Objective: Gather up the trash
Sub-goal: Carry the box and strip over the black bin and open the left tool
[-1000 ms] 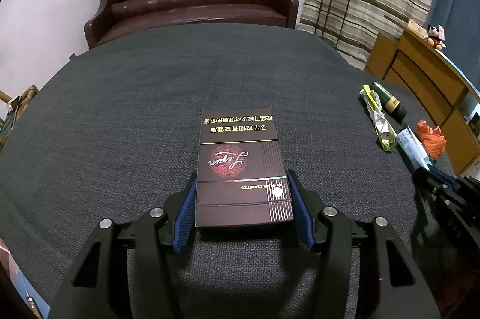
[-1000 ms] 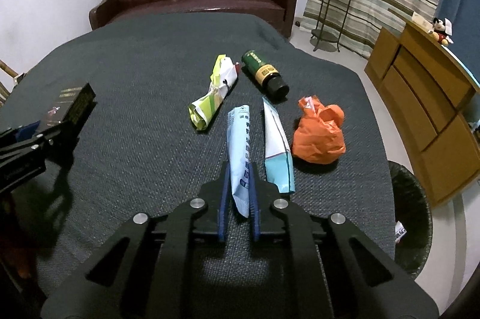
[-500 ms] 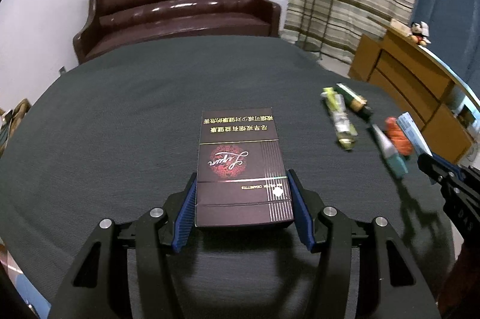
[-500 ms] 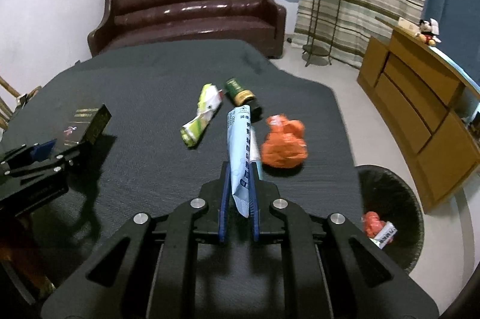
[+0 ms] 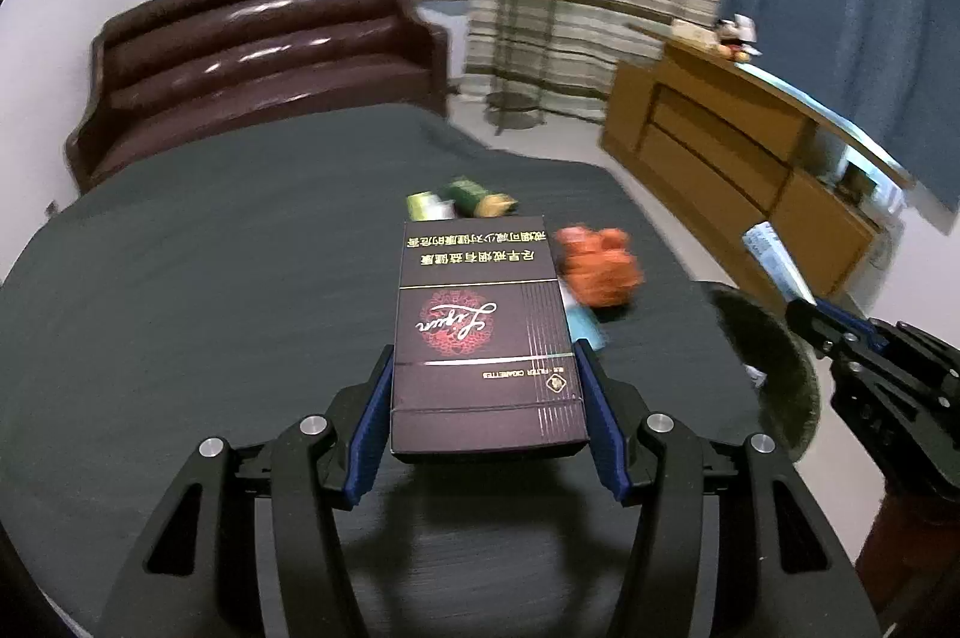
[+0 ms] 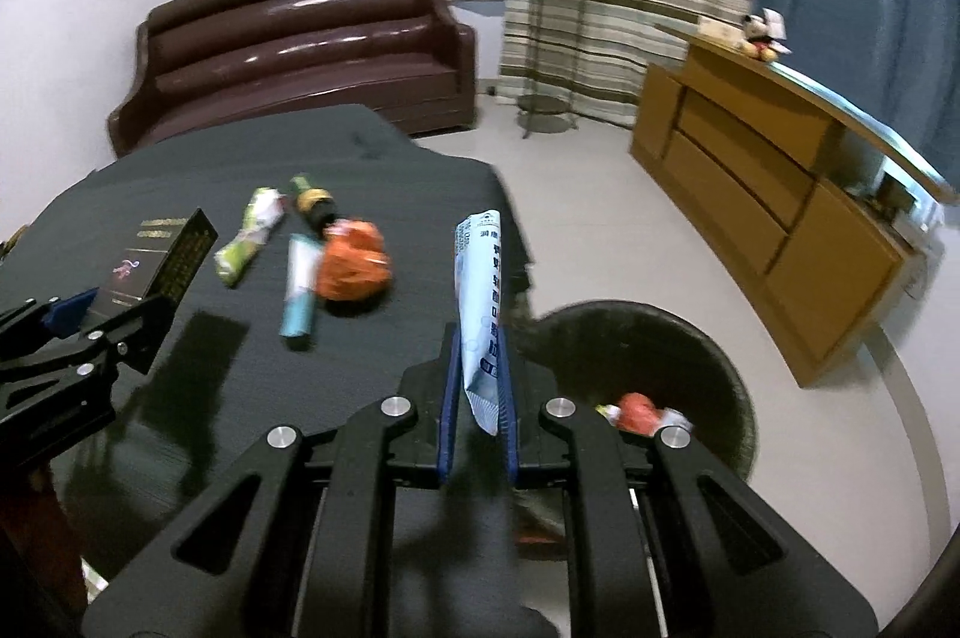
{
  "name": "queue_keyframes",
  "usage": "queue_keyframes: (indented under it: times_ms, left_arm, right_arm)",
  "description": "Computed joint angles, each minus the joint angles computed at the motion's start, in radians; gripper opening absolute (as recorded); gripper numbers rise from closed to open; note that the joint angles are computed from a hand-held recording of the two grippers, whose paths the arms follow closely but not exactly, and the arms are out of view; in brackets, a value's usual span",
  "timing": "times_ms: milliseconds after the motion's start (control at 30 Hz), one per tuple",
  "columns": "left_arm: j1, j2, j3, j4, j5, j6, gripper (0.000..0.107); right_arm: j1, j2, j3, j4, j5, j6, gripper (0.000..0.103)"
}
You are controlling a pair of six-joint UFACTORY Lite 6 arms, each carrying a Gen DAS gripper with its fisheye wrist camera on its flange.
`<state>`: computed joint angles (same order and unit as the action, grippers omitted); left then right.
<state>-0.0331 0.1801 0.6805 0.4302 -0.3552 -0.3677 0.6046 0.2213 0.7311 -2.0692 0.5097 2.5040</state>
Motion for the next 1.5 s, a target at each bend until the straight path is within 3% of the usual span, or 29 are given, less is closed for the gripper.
queue_keyframes:
  times_ms: [433, 800, 1500]
  left_arm:
    - [-0.319, 0.111, 0.099, -0.468, 0.005, 0.368, 0.056]
    - [-0.456, 0.249, 0.266, -0.755, 0.030, 0.599, 0.056]
    - [-0.532, 0.367, 0.415, -1.010, 0.064, 0.821, 0.056]
  right_arm:
    - [-0.212, -0.091, -0.186, -0.247, 0.025, 0.217, 0.012]
    - [-0.324, -0.122, -0.231, -0.392, 0.026, 0.334, 0.012]
    - [-0.423, -0.042, -0.196, -0.524, 0.018, 0.442, 0.012]
